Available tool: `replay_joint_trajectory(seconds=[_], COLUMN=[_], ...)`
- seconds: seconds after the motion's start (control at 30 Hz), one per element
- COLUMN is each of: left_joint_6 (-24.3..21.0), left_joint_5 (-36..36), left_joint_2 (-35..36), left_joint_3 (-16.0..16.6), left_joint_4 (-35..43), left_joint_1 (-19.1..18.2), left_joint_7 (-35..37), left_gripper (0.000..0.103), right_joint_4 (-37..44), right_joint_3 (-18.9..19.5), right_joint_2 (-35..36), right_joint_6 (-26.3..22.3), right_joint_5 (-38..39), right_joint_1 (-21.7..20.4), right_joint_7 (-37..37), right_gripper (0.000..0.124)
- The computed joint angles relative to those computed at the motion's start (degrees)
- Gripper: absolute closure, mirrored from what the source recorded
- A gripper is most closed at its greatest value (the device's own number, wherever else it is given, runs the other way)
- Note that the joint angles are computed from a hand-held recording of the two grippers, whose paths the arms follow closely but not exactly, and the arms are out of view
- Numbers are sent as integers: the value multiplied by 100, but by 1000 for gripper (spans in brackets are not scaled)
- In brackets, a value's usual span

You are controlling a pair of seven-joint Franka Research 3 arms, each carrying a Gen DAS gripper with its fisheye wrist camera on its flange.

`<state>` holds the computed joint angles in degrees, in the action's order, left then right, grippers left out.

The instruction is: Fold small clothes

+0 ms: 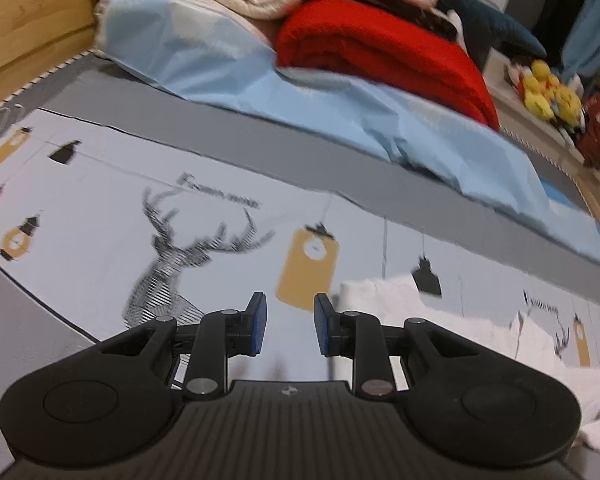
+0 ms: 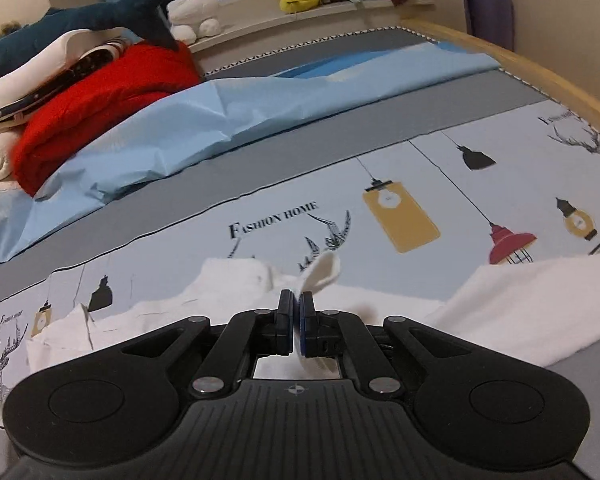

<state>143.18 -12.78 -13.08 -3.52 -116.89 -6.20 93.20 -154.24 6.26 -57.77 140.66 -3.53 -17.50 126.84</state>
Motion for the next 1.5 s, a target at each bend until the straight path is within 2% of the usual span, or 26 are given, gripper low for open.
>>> replay_joint_trajectory(seconds=[0.13,0.27,0.37,0.47,0.53,0.6,0.63,0.67,0.7,0.73,0.77,0.83,0.87,0.9,1.0,1.03,1.07,1.13,1.2,1.27,1.37,1.43,1.47,1.5], left_joint_6=[-391,-951,-1129,-1110,-1011,-1100,-1157,-1188,-1210,-1164,-1162,-1256,-1226,-1142,-830,-750,-657,-490,-366,-268,-100,-25,-77,-220], left_joint_5=[-265,-332,-24,246,619,1132,1593,2145,2815,3151,3129,2373,1849,1376,-30,-381,-690,-1050,-1189,-1282,-1440,-1557,-1656,-1747], left_joint_2=[139,330,400,391,324,312,330,344,363,360,368,436,465,499,608,668,752,952,1131,1297,1559,1698,1719,1787], left_joint_3=[-26,-157,-318,-399,-458,-519,-589,-672,-764,-776,-730,-546,-440,-361,-205,-192,-187,-227,-301,-367,-462,-531,-566,-600], left_joint_4=[35,87,-7,-168,-325,-364,-379,-414,-483,-550,-537,-283,-160,-61,120,174,227,352,458,547,694,753,770,856], left_joint_1=[-143,-216,-260,-298,-311,-291,-250,-203,-149,-137,-153,-198,-212,-217,-224,-210,-188,-131,-77,-12,84,149,188,229], left_joint_7=[245,537,799,1113,1331,1403,1304,1140,949,894,917,1000,1080,1136,1293,1262,1222,1176,1141,1073,894,887,986,1219], left_gripper=[75,75,75,75,75,74,77,84,85,85,85,84,82,81,77,77,77,77,70,55,53,57,79,96], right_joint_4=[-123,-113,-115,-174,-219,-278,-309,-336,-334,-278,-179,82,131,81,-161,-190,-155,-45,-1,30,134,167,170,213], right_joint_3=[-131,-46,-119,-254,-361,-508,-568,-642,-691,-662,-456,93,261,265,-223,-464,-698,-942,-873,-684,-522,-522,-511,-506], right_joint_2=[-47,94,139,137,135,131,124,129,155,217,289,408,386,300,164,228,364,669,861,859,780,767,770,826], right_joint_6=[56,-46,-128,-92,-57,54,125,198,198,61,-201,-882,-1007,-860,41,165,30,-538,-977,-971,-729,-593,-557,-544], right_joint_5=[60,144,107,166,235,361,425,489,526,494,326,-228,-474,-575,-271,-16,301,837,1078,983,766,767,780,788], right_joint_1=[-22,99,70,87,100,148,156,173,171,98,-131,-642,-766,-736,-53,273,580,806,650,453,387,416,414,399], right_joint_7=[-15,-2,-70,-161,-255,-403,-476,-581,-700,-781,-711,-323,-110,32,-180,-426,-657,-800,-556,-394,-440,-471,-446,-416], right_gripper=[122,121,121,121,121,121,121,121,121,120,119,115,115,115,114,108,98,92,92,92,92,92,92,92])
